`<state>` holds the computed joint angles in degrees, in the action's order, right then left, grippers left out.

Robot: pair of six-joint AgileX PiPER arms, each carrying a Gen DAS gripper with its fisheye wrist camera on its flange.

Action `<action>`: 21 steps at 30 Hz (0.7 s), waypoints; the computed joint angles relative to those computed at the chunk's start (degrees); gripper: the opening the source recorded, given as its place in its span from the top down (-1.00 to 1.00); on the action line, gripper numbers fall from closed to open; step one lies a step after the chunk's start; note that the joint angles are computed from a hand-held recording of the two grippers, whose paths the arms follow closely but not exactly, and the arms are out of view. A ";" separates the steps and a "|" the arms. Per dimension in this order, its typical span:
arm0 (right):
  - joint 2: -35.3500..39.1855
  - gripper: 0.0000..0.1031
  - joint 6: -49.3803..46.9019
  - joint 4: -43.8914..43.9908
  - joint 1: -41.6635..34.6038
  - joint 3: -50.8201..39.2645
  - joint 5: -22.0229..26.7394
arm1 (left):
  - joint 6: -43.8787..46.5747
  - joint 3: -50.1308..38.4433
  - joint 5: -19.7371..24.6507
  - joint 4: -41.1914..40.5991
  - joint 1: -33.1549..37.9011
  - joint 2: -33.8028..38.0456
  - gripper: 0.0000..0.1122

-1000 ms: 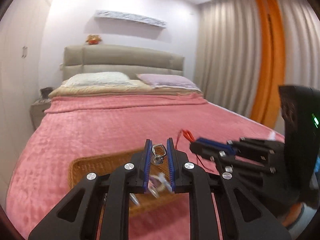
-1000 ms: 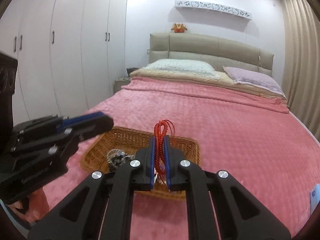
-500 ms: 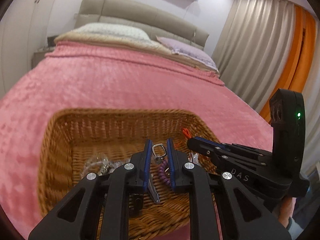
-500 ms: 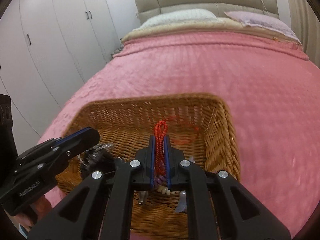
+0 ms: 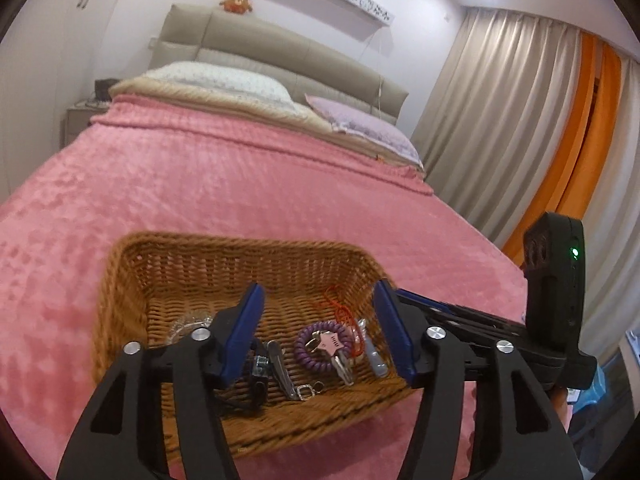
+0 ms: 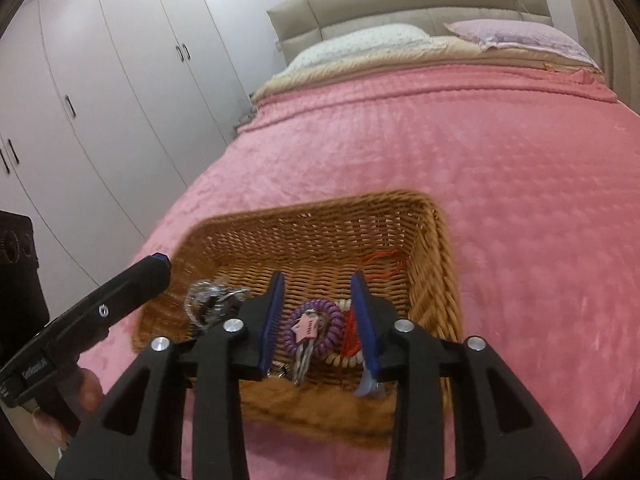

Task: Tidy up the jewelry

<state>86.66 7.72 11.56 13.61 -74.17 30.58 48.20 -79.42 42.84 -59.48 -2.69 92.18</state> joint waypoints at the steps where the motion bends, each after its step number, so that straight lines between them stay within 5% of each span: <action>1: -1.48 0.05 1.15 -1.18 0.29 1.03 -0.38 | 0.31 0.96 -0.26 -0.45 0.23 -1.58 -0.05; 5: -9.84 0.00 20.45 -19.71 6.33 7.90 -3.18 | 1.89 5.48 -1.67 -1.16 0.57 -8.86 -0.13; 8: -17.38 0.00 37.64 -36.89 11.61 15.09 -3.65 | 3.44 13.27 -8.14 0.07 -0.66 -17.36 -0.43; 11: -21.17 -0.07 54.33 -54.08 20.13 19.19 2.45 | 5.92 23.35 -17.01 1.43 -2.06 -26.36 -0.55; 13: -22.53 -0.14 64.83 -64.05 26.18 21.90 6.40 | 7.27 28.53 -18.52 1.66 -1.30 -31.13 -0.58; 19: -23.06 -0.30 77.62 -74.71 38.12 25.63 16.98 | 8.10 40.29 -23.95 -1.98 0.23 -40.15 -0.61; 21: -22.35 -0.30 80.59 -77.34 40.74 26.81 19.20 | 4.07 42.56 -29.37 2.46 -2.97 -41.39 -0.61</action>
<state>64.31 88.31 -65.78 54.35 -47.36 49.78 52.27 -36.86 13.46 -57.01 -5.65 50.79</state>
